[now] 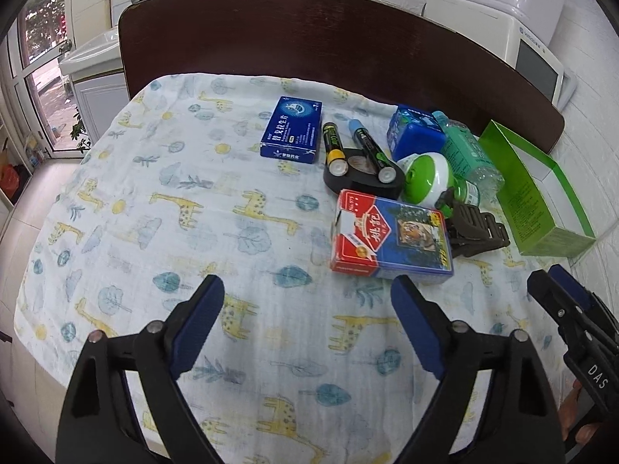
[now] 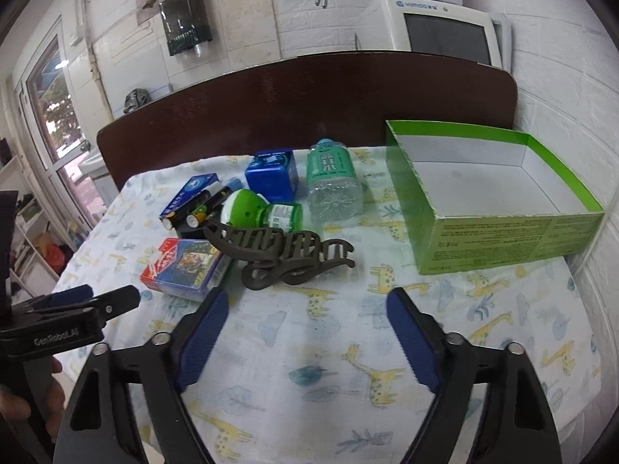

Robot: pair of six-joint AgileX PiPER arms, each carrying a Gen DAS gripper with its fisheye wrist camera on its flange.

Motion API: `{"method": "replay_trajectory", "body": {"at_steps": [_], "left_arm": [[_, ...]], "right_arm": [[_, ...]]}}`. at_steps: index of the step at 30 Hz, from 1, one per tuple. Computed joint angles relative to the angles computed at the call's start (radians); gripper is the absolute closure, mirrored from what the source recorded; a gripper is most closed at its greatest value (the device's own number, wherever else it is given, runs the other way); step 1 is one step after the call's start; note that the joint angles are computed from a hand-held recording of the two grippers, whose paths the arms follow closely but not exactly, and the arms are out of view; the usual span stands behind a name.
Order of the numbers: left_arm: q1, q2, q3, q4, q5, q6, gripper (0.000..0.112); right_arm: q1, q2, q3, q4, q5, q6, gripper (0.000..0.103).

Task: Organize rigid objects
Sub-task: 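Move the left tool toward the red-and-blue playing-card box, then close the left tool fingers on the playing-card box and lift it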

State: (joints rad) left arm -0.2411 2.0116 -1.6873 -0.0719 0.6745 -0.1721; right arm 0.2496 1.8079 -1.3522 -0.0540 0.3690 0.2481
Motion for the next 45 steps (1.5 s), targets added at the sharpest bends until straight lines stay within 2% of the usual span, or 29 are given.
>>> {"method": "replay_trajectory", "body": {"at_steps": [2,4,8,10,16,25,27,30,33,45], "left_arm": [[0.016,0.027,-0.044,-0.035,0.032,0.035,0.041],[0.026,0.046,-0.073,-0.057,0.05,0.062,0.045],[0.059,0.078,-0.121,-0.186,0.093,0.178,0.059],[0.071,0.094,-0.144,-0.241,0.118,0.212,0.066],[0.084,0.14,-0.213,-0.314,0.162,0.27,0.067],[0.098,0.211,-0.327,-0.367,0.232,0.318,0.067],[0.1,0.223,-0.347,-0.39,0.25,0.346,0.07],[0.106,0.254,-0.387,-0.465,0.303,0.409,0.07],[0.092,0.228,-0.337,-0.458,0.25,0.434,0.07],[0.085,0.198,-0.301,-0.428,0.254,0.399,0.07]], "right_arm": [[0.003,0.027,-0.048,0.117,0.04,-0.121,0.053],[0.004,0.056,-0.091,0.235,0.079,-0.23,0.067],[0.002,0.123,-0.172,0.459,0.151,-0.399,0.079],[0.016,0.147,-0.197,0.473,0.16,-0.402,0.085],[0.028,0.202,-0.276,0.473,0.21,-0.35,0.086],[0.039,0.279,-0.397,0.394,0.283,-0.249,0.086],[0.036,0.291,-0.418,0.391,0.298,-0.237,0.086],[0.037,0.308,-0.446,0.372,0.312,-0.224,0.086],[0.042,0.316,-0.459,0.339,0.314,-0.199,0.085],[0.046,0.315,-0.459,0.336,0.316,-0.23,0.085]]}}
